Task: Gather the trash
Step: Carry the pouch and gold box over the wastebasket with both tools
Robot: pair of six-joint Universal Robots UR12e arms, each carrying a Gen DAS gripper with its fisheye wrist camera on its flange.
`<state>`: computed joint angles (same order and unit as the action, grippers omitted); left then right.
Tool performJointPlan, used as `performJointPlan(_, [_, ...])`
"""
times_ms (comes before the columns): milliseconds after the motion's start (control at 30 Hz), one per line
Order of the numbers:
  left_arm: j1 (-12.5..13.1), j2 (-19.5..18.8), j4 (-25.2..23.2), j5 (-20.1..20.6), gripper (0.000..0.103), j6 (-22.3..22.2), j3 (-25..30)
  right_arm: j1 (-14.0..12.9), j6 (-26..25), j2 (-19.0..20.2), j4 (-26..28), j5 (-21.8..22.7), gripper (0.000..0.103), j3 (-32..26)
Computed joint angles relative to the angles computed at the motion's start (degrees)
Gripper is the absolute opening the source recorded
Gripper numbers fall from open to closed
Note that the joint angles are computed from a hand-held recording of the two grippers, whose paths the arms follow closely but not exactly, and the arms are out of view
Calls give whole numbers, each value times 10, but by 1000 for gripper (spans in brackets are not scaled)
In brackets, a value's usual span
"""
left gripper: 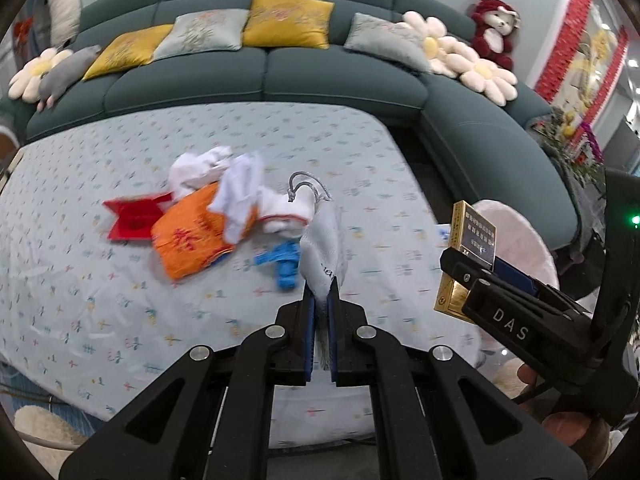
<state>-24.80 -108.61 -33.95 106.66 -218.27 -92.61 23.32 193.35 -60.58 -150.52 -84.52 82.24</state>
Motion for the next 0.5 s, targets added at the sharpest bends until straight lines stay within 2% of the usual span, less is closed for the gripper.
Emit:
performJointPlan(200, [-16, -23, 2, -4, 5, 36, 41, -16, -14, -22, -32, -25, 60, 25])
performJointPlan(500, [-35, -65, -2, -23, 5, 78, 107, -49, 7, -45, -64, -42, 60, 58])
